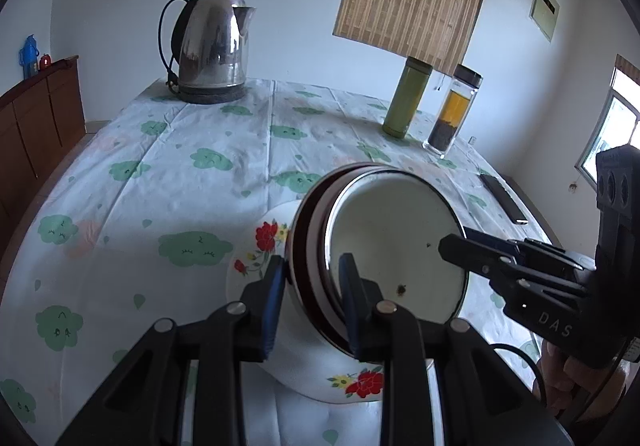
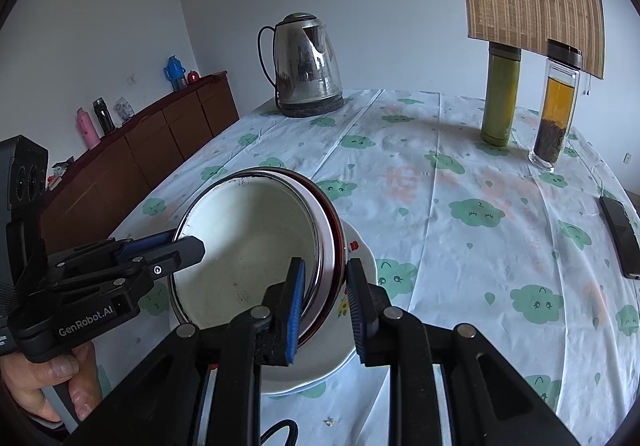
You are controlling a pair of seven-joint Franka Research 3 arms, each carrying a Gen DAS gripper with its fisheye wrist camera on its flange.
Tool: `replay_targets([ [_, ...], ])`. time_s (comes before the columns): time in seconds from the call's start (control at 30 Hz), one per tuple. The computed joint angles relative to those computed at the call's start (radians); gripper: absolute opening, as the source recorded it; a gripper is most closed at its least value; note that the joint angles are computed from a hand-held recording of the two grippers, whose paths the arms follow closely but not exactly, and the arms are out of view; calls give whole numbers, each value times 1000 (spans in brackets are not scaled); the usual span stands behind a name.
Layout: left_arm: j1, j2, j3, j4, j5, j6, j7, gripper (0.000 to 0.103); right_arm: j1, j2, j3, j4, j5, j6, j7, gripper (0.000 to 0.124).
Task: Organize plates and bowls
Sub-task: 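Carry the nested bowl stack over the red-flower plate stack with both tools, then lower the nested bowl stack onto the red-flower plate with both tools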
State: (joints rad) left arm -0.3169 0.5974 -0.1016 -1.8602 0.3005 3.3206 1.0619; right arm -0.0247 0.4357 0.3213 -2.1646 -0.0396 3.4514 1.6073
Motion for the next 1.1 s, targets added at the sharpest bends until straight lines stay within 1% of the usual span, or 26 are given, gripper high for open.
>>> replay_targets([
  [0.07,10,2,-12,6,5,-13,2,25,-21,3,18,3,-13,-6,7,23],
  [0.2,13,7,-16,11,8,-17,-1,25,-24,8,22,9,-12,-14,6,23],
  [0.27,14,7,-17,12,10,-18,-2,25,-44,13,40,11,-20,-14,12,23],
  [0.33,19,10,-22,15,11,-19,-3,25,-42,15,38,12,-18,-13,11,23],
  [0.4,49,16,-58,24,18,-32,1,26,-52,21,46,17,-22,-13,16,23],
  [0.47,96,25,-110,37,29,-50,13,27,-68,29,60,28,-26,-24,23,23],
  [0.53,128,33,-147,48,34,-62,24,27,-98,40,88,38,-34,-35,31,23],
  [0.57,127,35,-146,51,33,-62,24,27,-103,43,92,41,-32,-37,31,23],
  [0.77,88,38,-97,53,25,-33,13,27,-85,54,82,51,-12,-22,25,23],
  [0.8,95,39,-103,53,27,-31,14,27,-84,56,81,52,-11,-19,27,23],
  [0.87,116,43,-126,56,31,-37,17,27,-83,59,81,55,-10,-16,32,23],
  [0.93,178,57,-193,61,39,-43,27,28,-111,68,107,64,-24,-27,43,24],
  [0.97,200,62,-217,64,41,-51,31,28,-129,73,123,69,-32,-35,47,24],
  [1.03,217,67,-237,72,40,-68,38,28,-163,82,157,83,-45,-62,47,24],
  [1.1,237,75,-261,84,36,-88,49,28,-165,81,163,98,-33,-94,29,24],
])
